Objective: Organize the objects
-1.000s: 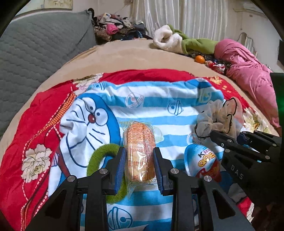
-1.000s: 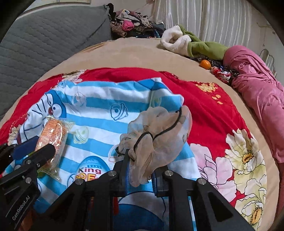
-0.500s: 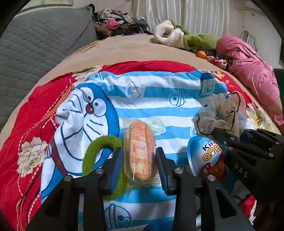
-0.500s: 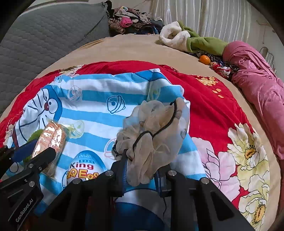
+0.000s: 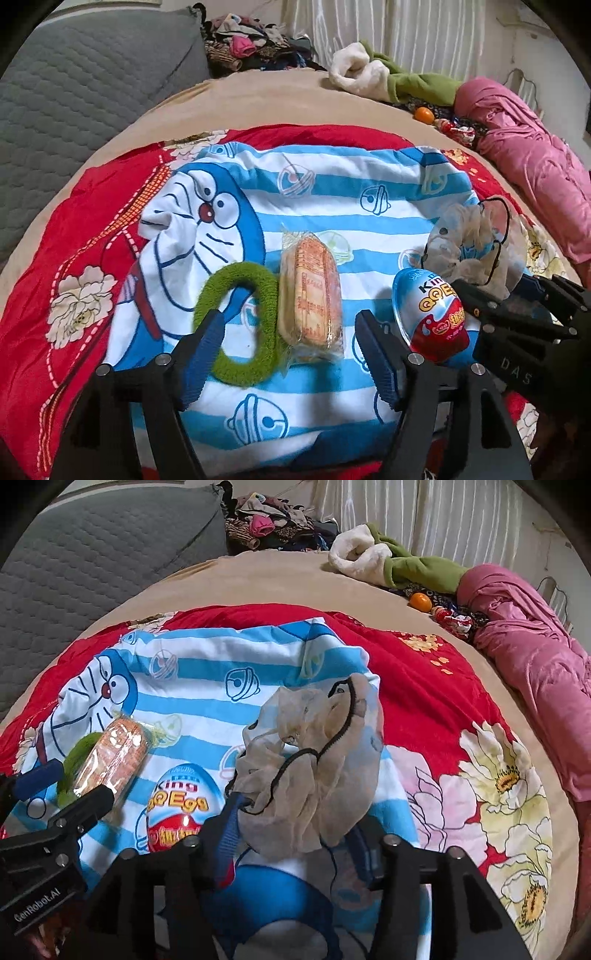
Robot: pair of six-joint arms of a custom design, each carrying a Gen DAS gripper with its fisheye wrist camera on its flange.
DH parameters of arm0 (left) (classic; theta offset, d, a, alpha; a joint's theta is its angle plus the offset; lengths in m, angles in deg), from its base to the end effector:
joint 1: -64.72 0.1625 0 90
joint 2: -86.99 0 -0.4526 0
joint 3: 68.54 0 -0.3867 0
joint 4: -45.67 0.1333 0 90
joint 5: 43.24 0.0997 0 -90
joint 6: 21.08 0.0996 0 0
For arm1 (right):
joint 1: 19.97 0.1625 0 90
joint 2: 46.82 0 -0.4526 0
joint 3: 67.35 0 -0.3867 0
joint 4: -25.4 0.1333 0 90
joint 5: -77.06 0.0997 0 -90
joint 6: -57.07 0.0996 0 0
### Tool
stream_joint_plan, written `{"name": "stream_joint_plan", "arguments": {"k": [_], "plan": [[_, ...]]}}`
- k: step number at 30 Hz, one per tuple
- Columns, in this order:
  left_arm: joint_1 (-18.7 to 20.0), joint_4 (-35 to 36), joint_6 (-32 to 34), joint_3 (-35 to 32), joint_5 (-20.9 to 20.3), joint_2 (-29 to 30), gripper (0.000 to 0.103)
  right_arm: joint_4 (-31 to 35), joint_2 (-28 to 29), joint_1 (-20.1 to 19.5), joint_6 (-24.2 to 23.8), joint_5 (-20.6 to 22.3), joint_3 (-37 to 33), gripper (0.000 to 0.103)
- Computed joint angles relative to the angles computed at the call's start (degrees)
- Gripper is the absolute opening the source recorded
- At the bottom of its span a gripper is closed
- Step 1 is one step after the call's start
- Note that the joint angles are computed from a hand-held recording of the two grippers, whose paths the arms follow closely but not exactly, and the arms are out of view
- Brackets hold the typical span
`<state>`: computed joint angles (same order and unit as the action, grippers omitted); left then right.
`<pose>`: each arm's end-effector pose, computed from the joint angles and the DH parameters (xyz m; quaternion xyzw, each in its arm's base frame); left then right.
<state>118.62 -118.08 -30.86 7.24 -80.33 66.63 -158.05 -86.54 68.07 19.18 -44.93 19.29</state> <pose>-0.2743 -0.7373 -0.0241 0.1321 0.8768 -0.3027 0.3494 0.0551 -0.7445 0.1835 0.1689 -0.8736 0.2707 0.3674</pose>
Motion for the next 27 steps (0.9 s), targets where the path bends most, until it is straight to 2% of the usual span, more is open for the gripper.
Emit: {"name": "stream_joint_plan", "arguments": {"k": [6,16,19,23,27], "plan": [[-0.61,0.29,-0.78,2.32,-0.24,-1.74,0.078,0.07,-1.31,0.26,1.21,-0.2,1.84,0.066],[-1.92,3.21,-5.02,7.85,-3.25,-5.97,0.081,-0.74,-3.95,1.09,2.13,-1.09,5.55,0.069],[-2.72,2.07,-4.89,10.0,-3.01,-7.21,0.082,-3.06,-4.93,1.49,1.86,-0.76,7.61,0.073],[-3.81,0.29,-5.07,13.36,-2.26,-9.31,0.083,-2.98,-6.3,2.22,3.09,-0.85,9.89,0.081],[-4.65,-1.19,-6.58,16.85,-1.91,-11.7,0.089,-6.43,-7.31,3.47,1.46,-1.44,12.76,0.083]]}}
